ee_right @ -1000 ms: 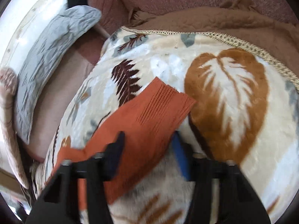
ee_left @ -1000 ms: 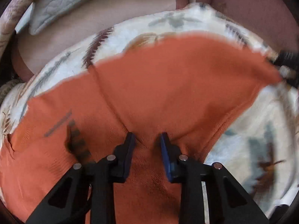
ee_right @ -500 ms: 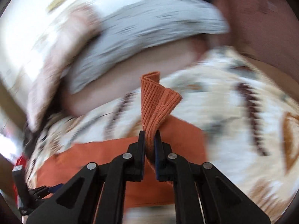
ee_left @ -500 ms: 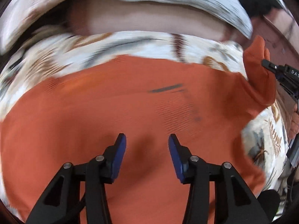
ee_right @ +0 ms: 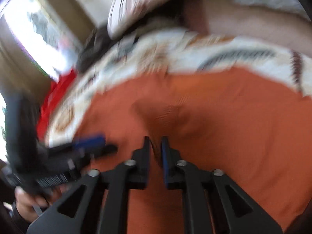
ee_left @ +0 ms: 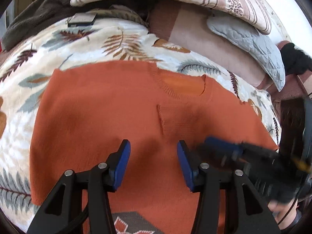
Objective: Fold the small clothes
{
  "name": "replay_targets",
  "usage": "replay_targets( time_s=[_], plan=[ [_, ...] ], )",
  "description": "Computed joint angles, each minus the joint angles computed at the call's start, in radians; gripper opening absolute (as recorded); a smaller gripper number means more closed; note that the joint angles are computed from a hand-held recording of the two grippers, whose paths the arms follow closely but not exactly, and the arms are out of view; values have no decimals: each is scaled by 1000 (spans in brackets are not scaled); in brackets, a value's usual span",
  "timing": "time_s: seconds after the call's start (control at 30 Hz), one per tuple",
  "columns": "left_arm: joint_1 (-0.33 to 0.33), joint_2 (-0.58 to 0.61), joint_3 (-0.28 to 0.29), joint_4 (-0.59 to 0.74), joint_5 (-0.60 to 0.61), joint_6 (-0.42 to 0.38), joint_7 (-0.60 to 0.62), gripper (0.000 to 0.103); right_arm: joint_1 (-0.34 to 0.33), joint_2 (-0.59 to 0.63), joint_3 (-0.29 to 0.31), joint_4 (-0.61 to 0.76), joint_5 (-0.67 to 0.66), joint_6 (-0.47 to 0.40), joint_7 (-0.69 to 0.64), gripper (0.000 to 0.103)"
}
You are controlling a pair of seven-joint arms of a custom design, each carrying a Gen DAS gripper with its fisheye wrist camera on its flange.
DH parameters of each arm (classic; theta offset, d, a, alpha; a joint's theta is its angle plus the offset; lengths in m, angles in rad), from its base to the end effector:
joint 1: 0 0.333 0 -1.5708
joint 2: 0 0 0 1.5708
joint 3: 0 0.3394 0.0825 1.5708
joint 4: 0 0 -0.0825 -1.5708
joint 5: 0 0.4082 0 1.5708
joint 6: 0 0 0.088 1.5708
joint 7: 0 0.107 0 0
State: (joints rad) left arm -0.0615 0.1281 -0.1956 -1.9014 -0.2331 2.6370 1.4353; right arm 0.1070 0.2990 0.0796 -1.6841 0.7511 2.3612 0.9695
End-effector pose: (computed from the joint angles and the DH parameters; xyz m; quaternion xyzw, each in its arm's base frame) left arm 0.6415 -0.1569 0.5155 -0.6906 0.6524 -0.3003 0.0856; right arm 0.6956 0.1341 0.4820 -0.7604 0.5421 0.0258 0.3568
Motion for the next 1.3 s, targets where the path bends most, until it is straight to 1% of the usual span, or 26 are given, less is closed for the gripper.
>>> replay_targets(
  time_s=[0.03, 0.07, 0.13, 0.17, 0.2, 0.27, 0.3, 0.33, 0.37, 0.4, 0.43, 0.47, 0.5, 0.63, 0.7, 0.73, 0.83, 0.93, 1.0, 1.07, 1.1, 1.13, 1.17, 1.2, 1.23, 1.3],
  plan=[
    [-2, 6, -1, 8, 3, 3, 2, 62, -6, -19, 0, -23, 9, 7, -15, 43],
    [-3, 14, -2, 18, 9, -1, 0, 64, -17, -37, -2, -39, 32, 10, -36, 43],
    [-17, 49, 2, 60, 62, -26, -32, 64, -51, -85, -19, -75, 93, 10, -61, 44],
    [-25, 72, 7, 87, 101, -40, -58, 64, -60, -112, -33, -98, 106, 33, -63, 47],
    [-31, 92, 10, 110, 135, -55, -81, 64, -66, -138, -49, -122, 110, 80, -65, 50],
    [-34, 127, 4, 146, 160, -71, -104, 64, -72, -181, -91, -180, 50, 223, -12, 64],
    [-36, 146, 0, 164, 165, -77, -113, 63, -70, -188, -112, -198, -25, 282, 68, 65],
    [-43, 164, -1, 180, 186, -75, -125, 62, -74, -185, -129, -200, -86, 307, 142, 65],
    [-57, 174, 4, 184, 227, -58, -142, 55, -85, -177, -150, -197, -143, 308, 222, 65],
    [-76, 182, 11, 183, 282, -29, -153, 45, -105, -167, -160, -189, -149, 286, 266, 65],
    [-82, 189, 11, 186, 310, -18, -156, 20, -125, -155, -160, -178, -127, 269, 285, 65],
    [-85, 192, 9, 183, 327, -1, -161, 10, -149, -141, -160, -167, -89, 244, 297, 65],
    [-72, 194, -6, 179, 308, 16, -148, 7, -165, -125, -159, -153, -74, 219, 315, 65],
    [-22, 177, -44, 148, 208, 72, -114, 5, -186, -84, -149, -116, -102, 168, 362, 65],
    [-20, 146, -29, 117, 205, 114, -145, 5, -183, -72, -143, -114, -129, 169, 372, 65],
    [-27, 119, -7, 90, 230, 146, -187, 5, -184, -72, -142, -113, -140, 163, 376, 65],
    [-20, 53, 26, 33, 283, 188, -243, 5, -187, -72, -129, -109, -137, 156, 357, 65],
    [7, 40, 19, 27, 264, 131, -195, 6, -186, -62, -117, -105, -124, 155, 321, 65],
    [4, 60, 22, 47, 280, 64, -191, 6, -185, -38, -108, -87, -108, 130, 308, 65],
    [-13, 88, 35, 78, 333, 5, -223, 6, -170, -14, -117, -69, -154, 111, 349, 65],
    [-22, 95, 40, 84, 362, -4, -240, 6, -159, 1, -123, -61, -187, 104, 378, 60],
    [-32, 102, 46, 94, 398, -16, -256, 6, -159, 8, -121, -54, -194, 97, 385, 43],
    [-39, 105, 50, 96, 426, -21, -269, 6, -159, 10, -118, -56, -195, 102, 386, 30],
    [-41, 105, 50, 96, 444, -25, -274, 6, -157, 7, -118, -62, -200, 120, 387, 24],
    [-41, 104, 48, 96, 451, -30, -272, 6, -160, -2, -112, -74, -189, 150, 370, 9],
    [-33, 104, 41, 92, 440, -27, -264, 6, -169, -36, -90, -111, -133, 243, 291, 6]
  ],
)
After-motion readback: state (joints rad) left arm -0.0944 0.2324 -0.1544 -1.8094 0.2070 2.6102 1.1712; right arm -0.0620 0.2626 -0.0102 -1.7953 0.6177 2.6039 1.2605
